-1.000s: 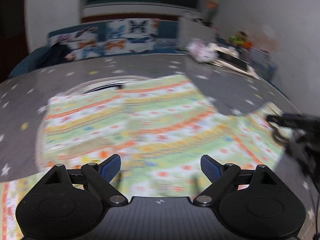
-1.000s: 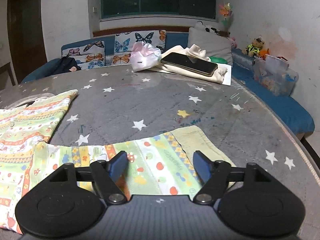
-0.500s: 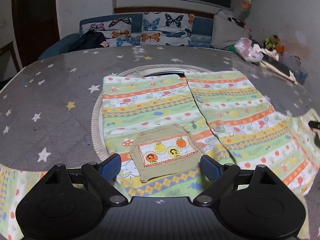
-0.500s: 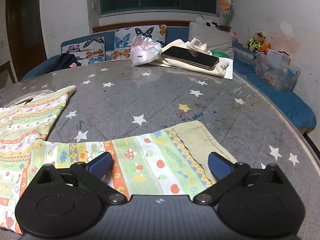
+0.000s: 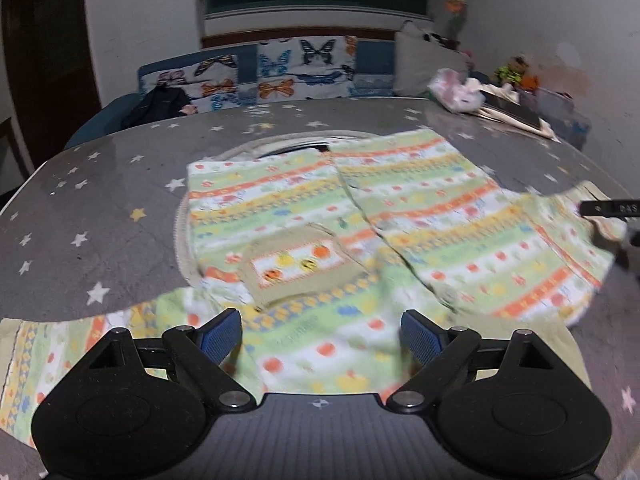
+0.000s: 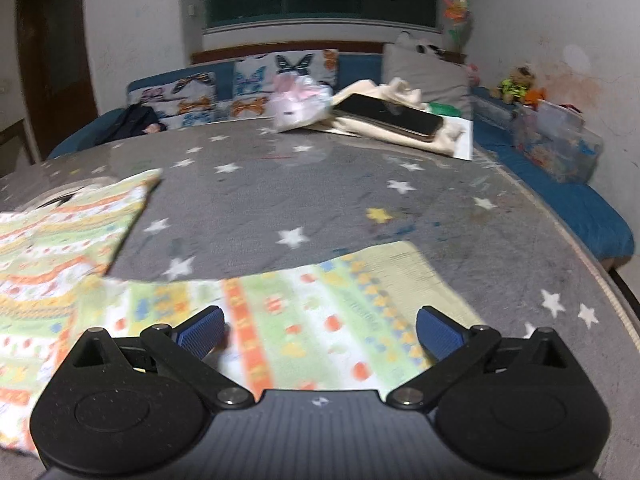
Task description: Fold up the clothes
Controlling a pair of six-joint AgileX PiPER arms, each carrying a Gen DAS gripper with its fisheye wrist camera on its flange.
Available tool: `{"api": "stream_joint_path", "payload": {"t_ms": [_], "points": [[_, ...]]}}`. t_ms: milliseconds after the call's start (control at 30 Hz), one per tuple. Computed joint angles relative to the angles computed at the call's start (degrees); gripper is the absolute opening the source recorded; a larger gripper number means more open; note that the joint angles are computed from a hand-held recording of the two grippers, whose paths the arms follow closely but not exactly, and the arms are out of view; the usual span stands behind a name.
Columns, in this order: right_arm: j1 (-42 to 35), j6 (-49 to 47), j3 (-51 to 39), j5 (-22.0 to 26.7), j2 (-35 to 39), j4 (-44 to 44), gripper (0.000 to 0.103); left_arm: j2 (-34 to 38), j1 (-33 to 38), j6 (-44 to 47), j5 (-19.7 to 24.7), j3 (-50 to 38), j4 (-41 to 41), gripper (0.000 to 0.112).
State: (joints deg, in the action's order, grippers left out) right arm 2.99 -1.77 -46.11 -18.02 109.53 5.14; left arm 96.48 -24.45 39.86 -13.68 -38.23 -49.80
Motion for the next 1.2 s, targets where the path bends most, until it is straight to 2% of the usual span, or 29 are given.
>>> {"api": "stream_joint_path", "payload": {"t_ms": [100, 200, 333, 433, 600, 667, 733, 867, 1000, 1033, 1200], "points": [[1.6, -1.5, 1.9, -0.9, -1.3, -0.2, 0.103, 0.2, -1.0, -0.7, -0.2, 0.4, 1.4, 0.090], [2.3, -1.6, 2.6, -0.8, -1.8, -1.3, 0.103, 1.2, -2.0, 2.8, -0.9, 0.5, -1.2, 0.091], [4.1, -11.5, 3.5, -0.6, -2.5, 7.5, 0.103, 0.3, -1.9, 2.6, -1.0, 1.2, -0.9, 0.092], [5.8, -12.3, 5.5, -1.7, -5.3, 7.6, 0.103, -1.2, -1.9, 6.0, -0.5, 1.2, -4.4, 0.092], [11.5, -7.7, 7.3, -0.9, -9.2, -0.4, 0.103, -2.4, -4.0, 7.9, 0.2, -0.5, -6.2, 0.092], [14.7, -8.6, 7.3, -0.7, -9.1, -1.0, 0.103, -1.9, -5.2, 8.7, 0.8, -1.8, -6.5, 0.092], [18.2, -13.5, 7.0, -1.1, -8.4, 2.6, 0.103, -0.8, -6.6, 12.1, 1.2, -3.2, -10.0, 0.092], [22.3, -20.0, 7.9, -1.2, -7.4, 5.3, 0.103, 1.1, -8.9, 11.8, 1.7, -5.1, -8.9, 0.092], [25.7, -30.8, 11.3, -6.3, -7.6, 12.4, 0.103, 3.4, -10.8, 18.0, 2.0, -7.3, -13.3, 0.092], [25.9, -32.0, 11.3, -5.9, -8.2, 13.0, 0.103, 3.9, -11.1, 19.9, 2.2, -7.9, -14.7, 0.092], [25.4, -27.5, 10.4, -6.0, -9.1, 10.6, 0.103, 5.8, -11.1, 28.1, 3.8, -9.7, -20.9, 0.092]]}}
